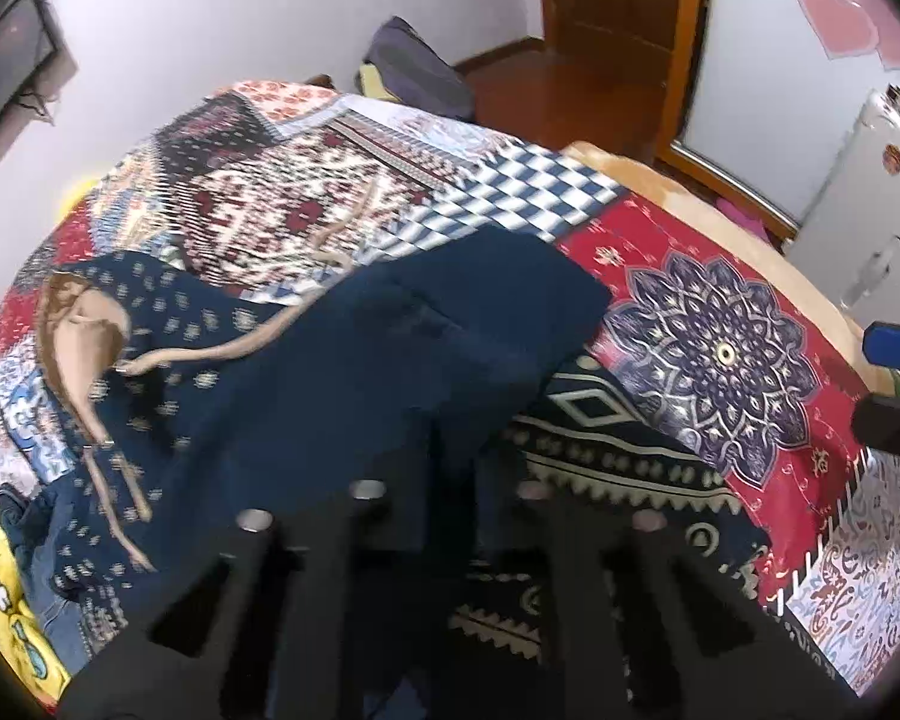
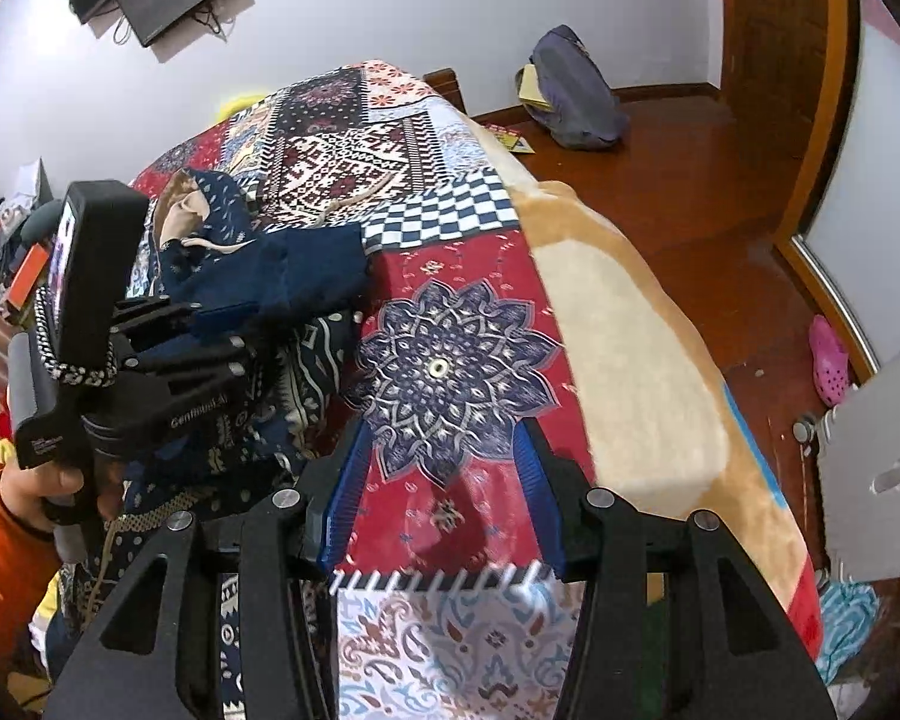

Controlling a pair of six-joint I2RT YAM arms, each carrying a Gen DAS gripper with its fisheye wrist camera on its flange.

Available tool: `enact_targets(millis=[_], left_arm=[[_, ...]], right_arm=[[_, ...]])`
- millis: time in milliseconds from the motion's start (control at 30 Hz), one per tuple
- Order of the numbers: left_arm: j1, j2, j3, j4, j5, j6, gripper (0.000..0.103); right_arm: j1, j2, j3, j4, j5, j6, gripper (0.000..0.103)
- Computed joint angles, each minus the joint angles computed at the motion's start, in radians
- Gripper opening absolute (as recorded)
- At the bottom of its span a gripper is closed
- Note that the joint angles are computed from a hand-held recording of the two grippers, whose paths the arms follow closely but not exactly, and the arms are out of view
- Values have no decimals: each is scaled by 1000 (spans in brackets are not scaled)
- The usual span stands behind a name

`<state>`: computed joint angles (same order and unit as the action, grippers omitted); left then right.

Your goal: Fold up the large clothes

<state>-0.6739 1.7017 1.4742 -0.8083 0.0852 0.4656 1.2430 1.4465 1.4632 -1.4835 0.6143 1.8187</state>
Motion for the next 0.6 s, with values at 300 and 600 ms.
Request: enact_targets(millis=[300, 600], left_arm=[[341, -110, 145, -137, 342, -20, 3], [751, -42, 257, -260, 487, 114, 3]], right_arm=[[-48, 116, 137, 3, 13, -128, 45], [-138, 188, 152, 114, -17, -207, 45]])
